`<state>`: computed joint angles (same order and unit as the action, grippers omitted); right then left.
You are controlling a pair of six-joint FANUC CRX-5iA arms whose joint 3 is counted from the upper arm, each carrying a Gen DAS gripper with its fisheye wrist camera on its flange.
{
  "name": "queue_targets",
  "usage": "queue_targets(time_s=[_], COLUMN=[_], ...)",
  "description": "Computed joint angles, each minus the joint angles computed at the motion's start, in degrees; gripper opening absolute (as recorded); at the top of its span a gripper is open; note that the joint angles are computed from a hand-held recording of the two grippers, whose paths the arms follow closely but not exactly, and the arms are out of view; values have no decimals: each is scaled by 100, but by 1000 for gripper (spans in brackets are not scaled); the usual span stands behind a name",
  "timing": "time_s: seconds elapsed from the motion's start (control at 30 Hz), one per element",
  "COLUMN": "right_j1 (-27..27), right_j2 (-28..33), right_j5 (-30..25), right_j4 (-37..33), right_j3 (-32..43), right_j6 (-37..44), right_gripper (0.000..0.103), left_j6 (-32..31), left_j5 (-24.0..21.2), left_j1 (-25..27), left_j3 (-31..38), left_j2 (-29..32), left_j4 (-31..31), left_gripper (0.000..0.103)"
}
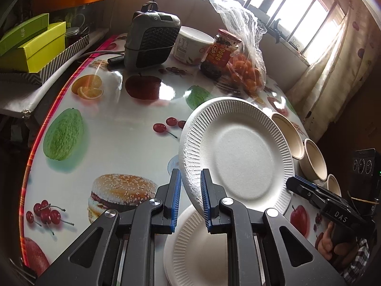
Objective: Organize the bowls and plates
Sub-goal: 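Lower the held white plates onto the plate stack with both grippers, then settle the plates flat on the stack and open both grippers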
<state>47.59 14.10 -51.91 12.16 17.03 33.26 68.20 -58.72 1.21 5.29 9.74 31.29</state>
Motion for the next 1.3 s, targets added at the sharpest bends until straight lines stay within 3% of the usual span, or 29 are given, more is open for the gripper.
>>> queue_targets(time_s=[1.3], right_j1=[922], right_j2=[-755], right_j5=[89], right_j4=[681], right_j3=[-1145], right_j6=[-1080], right_gripper=[23], left_j6=[-615], left_j5=[-10], left_j1=[387], left_j3=[-1580], left_j2=[-1247], left_j4=[322], left_gripper=[17])
